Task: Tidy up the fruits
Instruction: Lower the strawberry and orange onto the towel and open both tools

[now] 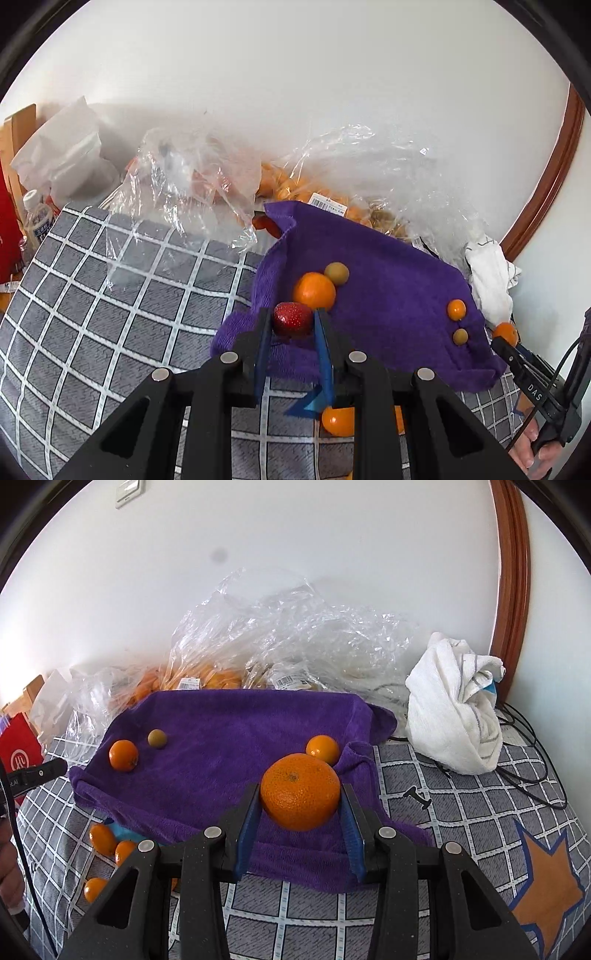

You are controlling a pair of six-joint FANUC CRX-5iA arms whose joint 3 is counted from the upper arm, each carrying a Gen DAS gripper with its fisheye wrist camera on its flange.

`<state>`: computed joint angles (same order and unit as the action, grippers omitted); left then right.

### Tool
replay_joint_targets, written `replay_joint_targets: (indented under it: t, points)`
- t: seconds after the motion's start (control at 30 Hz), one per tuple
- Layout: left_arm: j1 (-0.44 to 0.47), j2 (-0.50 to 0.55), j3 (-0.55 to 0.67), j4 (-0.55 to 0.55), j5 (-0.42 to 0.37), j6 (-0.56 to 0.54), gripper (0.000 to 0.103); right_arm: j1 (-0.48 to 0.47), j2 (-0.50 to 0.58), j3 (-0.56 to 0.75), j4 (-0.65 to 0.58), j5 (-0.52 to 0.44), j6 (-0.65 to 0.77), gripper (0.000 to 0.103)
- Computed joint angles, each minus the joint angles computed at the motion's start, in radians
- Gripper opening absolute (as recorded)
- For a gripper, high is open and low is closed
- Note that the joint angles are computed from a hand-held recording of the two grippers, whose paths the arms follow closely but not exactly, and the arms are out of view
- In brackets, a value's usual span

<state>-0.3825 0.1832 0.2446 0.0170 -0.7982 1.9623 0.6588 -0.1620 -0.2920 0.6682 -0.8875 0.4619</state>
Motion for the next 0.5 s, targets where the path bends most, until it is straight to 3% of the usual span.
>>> replay_joint_targets:
  t: [0.5]
  points:
    - [-0.043, 0.162, 0.169, -0.052, -0.091, -0.012, 0.022, -0.037, 0.090, 0.070, -0.154, -0.006, 0.146, 0.042]
